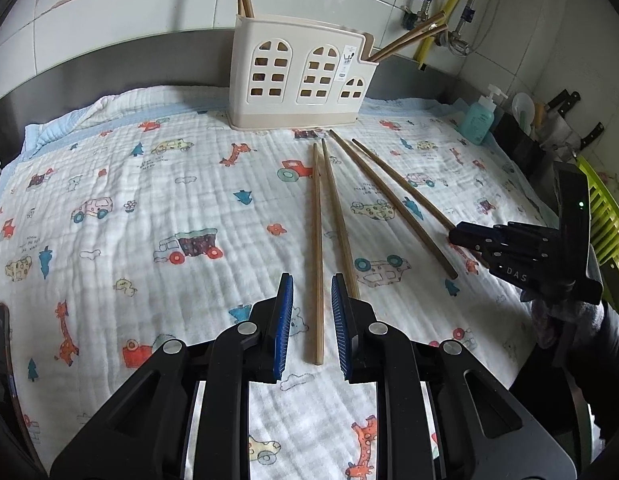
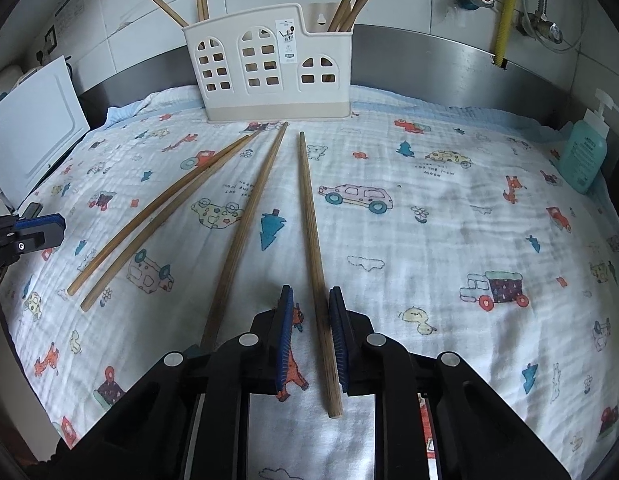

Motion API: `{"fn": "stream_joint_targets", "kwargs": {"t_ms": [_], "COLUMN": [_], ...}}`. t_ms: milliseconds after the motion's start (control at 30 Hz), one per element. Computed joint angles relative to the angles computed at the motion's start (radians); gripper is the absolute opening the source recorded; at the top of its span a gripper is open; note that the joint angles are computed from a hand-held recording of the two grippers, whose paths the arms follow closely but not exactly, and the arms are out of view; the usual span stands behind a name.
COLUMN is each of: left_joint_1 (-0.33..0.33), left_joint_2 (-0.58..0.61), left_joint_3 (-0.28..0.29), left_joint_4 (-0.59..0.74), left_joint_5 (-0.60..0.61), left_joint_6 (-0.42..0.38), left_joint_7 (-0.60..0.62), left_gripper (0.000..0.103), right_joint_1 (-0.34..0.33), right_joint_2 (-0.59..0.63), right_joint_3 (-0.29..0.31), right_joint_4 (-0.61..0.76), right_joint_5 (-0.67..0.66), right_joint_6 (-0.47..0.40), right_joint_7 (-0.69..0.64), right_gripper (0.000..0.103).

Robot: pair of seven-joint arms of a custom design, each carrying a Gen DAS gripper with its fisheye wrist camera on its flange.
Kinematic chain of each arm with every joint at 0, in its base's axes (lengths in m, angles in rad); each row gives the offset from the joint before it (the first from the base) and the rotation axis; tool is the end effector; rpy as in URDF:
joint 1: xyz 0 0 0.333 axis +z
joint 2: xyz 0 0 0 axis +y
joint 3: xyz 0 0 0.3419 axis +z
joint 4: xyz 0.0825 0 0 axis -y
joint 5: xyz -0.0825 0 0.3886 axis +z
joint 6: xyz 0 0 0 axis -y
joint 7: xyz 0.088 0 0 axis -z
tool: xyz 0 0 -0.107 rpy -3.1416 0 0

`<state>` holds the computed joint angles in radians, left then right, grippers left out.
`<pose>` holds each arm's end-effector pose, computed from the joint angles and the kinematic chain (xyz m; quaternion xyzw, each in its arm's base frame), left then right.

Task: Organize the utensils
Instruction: 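Close the left tool on a chopstick while the right tool grasps another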

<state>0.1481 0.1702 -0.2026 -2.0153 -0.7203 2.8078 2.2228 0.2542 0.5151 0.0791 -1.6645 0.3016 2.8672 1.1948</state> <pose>0.6318 0.0033 0.4549 -0.6322 0.6844 -0.3333 0.1444 0.7084 0.2167 0.4067 -0.7875 0.5089 -0.1680 0.3044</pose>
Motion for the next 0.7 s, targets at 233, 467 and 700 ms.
{"fn": "stream_joint_targets", "kwargs": {"t_ms": [233, 467, 700], "left_joint_1": [-0.008, -0.002, 0.003], "left_joint_2": [0.036, 0.086, 0.123], "left_joint_3": [-0.004, -0.018, -0.027], "left_joint_4": [0.028, 0.071, 0.098], "left_joint_5": [0.059, 0.145, 0.247], "left_joint_6": [-0.015, -0.023, -0.019], "left_joint_7": [-0.037, -0.111, -0.190], "left_gripper": [0.020, 0.020, 0.020], "right_joint_1": [0.013, 0.011, 0.011], "right_joint_2": [-0.002, -0.004, -0.003], "right_joint_3": [-0.018, -0.015, -0.015], "right_joint_4": [-0.007, -0.012, -0.010], "right_joint_5": [-0.021, -0.026, -0.027], "right_joint_6": [0.011, 0.016, 0.016], "right_joint_7": [0.026, 0.028, 0.029], "right_gripper": [0.008, 0.008, 0.008]}}
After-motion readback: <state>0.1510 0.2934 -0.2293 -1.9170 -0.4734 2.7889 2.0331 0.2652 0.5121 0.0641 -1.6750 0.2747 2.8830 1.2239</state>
